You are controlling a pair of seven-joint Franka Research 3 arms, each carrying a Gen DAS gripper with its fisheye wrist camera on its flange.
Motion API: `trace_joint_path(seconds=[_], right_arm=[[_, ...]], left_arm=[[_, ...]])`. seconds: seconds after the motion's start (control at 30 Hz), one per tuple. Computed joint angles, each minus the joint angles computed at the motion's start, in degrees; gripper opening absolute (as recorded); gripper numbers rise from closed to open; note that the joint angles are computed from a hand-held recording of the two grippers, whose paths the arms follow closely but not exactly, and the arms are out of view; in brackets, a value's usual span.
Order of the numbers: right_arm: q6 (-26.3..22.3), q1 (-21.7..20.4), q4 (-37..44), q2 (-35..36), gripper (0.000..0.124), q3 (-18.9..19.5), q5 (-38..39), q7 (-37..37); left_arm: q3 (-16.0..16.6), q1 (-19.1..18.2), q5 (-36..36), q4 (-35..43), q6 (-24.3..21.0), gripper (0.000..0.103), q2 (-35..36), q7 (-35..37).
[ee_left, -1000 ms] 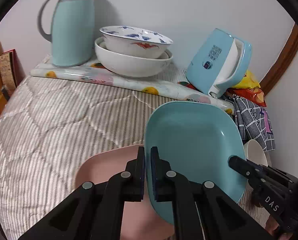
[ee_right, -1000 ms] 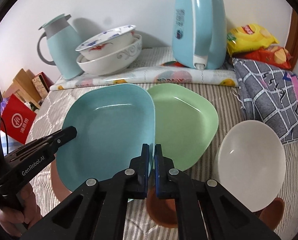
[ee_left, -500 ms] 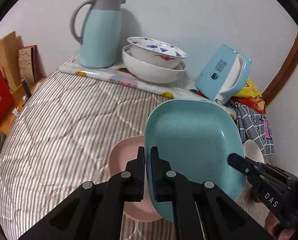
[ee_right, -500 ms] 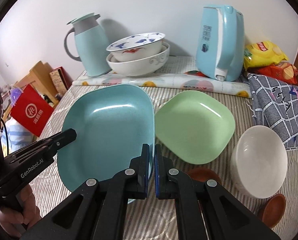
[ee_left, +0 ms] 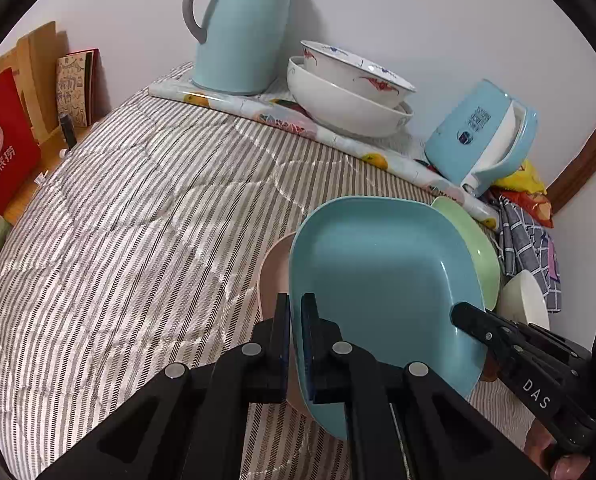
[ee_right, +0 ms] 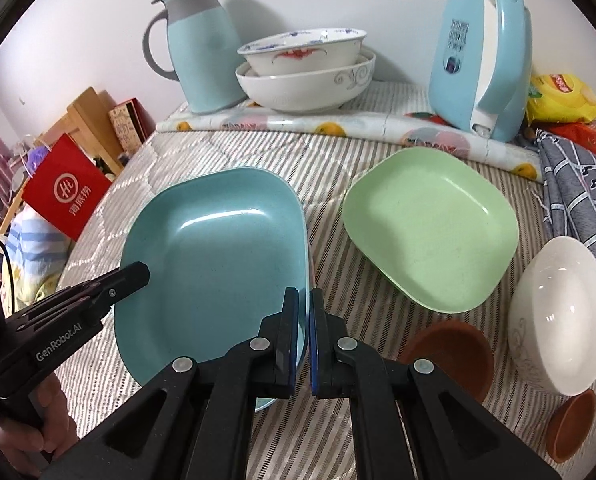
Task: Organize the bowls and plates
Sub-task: 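Grasp the light-blue plate rim with the right tool and lift it, then lower the light-blue plate onto the pink plate and open the right tool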
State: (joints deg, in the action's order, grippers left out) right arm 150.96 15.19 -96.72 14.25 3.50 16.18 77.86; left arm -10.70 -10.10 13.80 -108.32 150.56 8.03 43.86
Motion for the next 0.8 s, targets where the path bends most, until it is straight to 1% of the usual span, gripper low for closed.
trace_joint_path(seconds=[0.2,0.33,0.43,0.5,0.53,0.57,0.6,0.63,0.67,0.73,0.8], right_arm=[[-1.57,0.14,1.49,1.54,0.005,-0.37,-1.18,0.86],[-1.11,0.67,2.03,2.28,0.006,-0.65,-2.76,1.53],[-1.59,0.78,2.52,2.71,0.009,-0.71,-3.39,1.7],[-1.54,0.99,2.59,2.86,0.01,-0.83,-4.12,1.82],[-1.31,1.17,2.49,2.8,0.011,-1.03,-4.69,2.2],[-1.24,1.3,2.29,2.58,0.017,-1.17,-5.2,2.49],[-1.06,1.29,1.99,2.29,0.021,-1.16,-5.36,2.53],[-0.26,1.2,1.25,1.7,0.028,-1.05,-5.26,2.33],[0.5,1.05,0.53,1.14,0.035,-0.93,-5.01,2.04],[1.67,0.94,-0.69,0.07,0.04,-1.02,-4.95,2.29],[2.11,0.47,-1.84,-1.21,0.041,-0.89,-4.0,2.35]], left_arm=[[-0.08,0.02,-0.94,0.41,-0.45,0.006,0.96,0.78],[-0.11,0.08,-1.24,1.07,-1.34,0.006,1.51,1.35],[-0.38,0.3,-2.49,1.38,-1.84,0.008,1.82,2.73],[-0.36,0.18,-2.41,1.44,-2.35,0.014,1.75,3.1],[-0.41,0.18,-2.61,1.34,-2.24,0.02,1.6,3.27],[-0.64,0.38,-3.54,0.94,-1.46,0.026,1.31,4.07],[-0.56,0.25,-3.34,0.93,-1.5,0.031,1.16,3.94],[-0.11,-0.4,-1.16,1.46,-2.78,0.046,1.06,2.25],[0.22,-0.94,0.98,1.91,-3.78,0.056,0.99,0.88],[0.2,-1.17,2.53,2.18,-3.98,0.056,0.71,0.57],[-0.01,-1.19,2.6,2.42,-4.12,0.056,0.44,0.74]])
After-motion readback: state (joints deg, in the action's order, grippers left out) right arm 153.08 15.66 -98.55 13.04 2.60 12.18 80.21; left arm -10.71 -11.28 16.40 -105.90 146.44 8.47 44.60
